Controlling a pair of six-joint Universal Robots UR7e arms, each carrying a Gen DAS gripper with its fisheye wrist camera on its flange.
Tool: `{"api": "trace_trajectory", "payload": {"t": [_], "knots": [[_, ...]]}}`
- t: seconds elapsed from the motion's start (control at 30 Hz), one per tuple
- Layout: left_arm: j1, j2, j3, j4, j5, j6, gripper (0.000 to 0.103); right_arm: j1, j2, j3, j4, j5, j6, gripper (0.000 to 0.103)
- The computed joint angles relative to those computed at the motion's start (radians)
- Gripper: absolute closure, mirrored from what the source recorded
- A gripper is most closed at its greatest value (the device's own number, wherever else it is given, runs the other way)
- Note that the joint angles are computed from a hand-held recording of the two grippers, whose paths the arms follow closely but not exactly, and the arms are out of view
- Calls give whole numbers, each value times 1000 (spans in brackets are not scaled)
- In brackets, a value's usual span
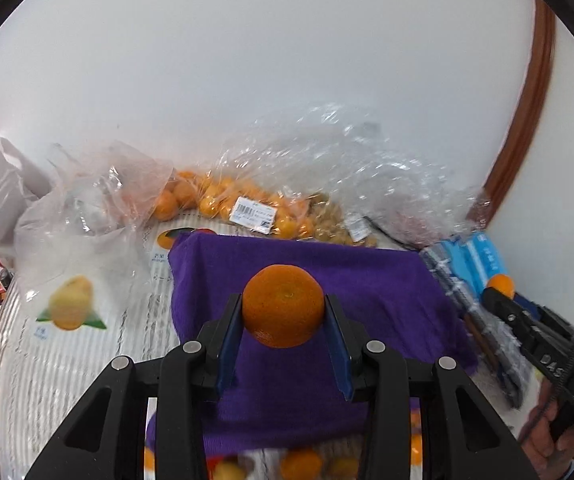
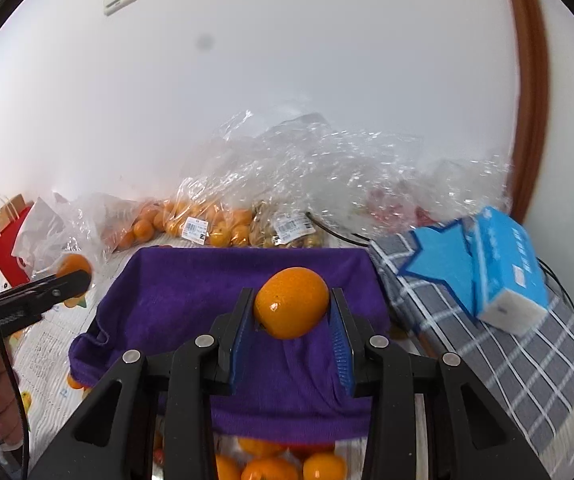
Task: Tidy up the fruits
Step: 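Lift both held oranges and carry them over the purple towel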
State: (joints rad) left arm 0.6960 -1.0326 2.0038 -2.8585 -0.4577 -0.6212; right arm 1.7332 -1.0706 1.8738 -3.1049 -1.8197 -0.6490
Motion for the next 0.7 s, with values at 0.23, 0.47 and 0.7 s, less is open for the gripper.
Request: {"api": "trace_trajectory", "payload": {"t": [0.23,0.47,0.7], "knots": [[81,76,-55,-61,-76,77,65,-30,89,-72,52,-5,7,67],[102,92,-64,1,-123,70,65,-50,128,-110,145,-60,7,67],[119,94,-73,63,-151,39,65,-62,139,-120,190,-65,26,67]]}}
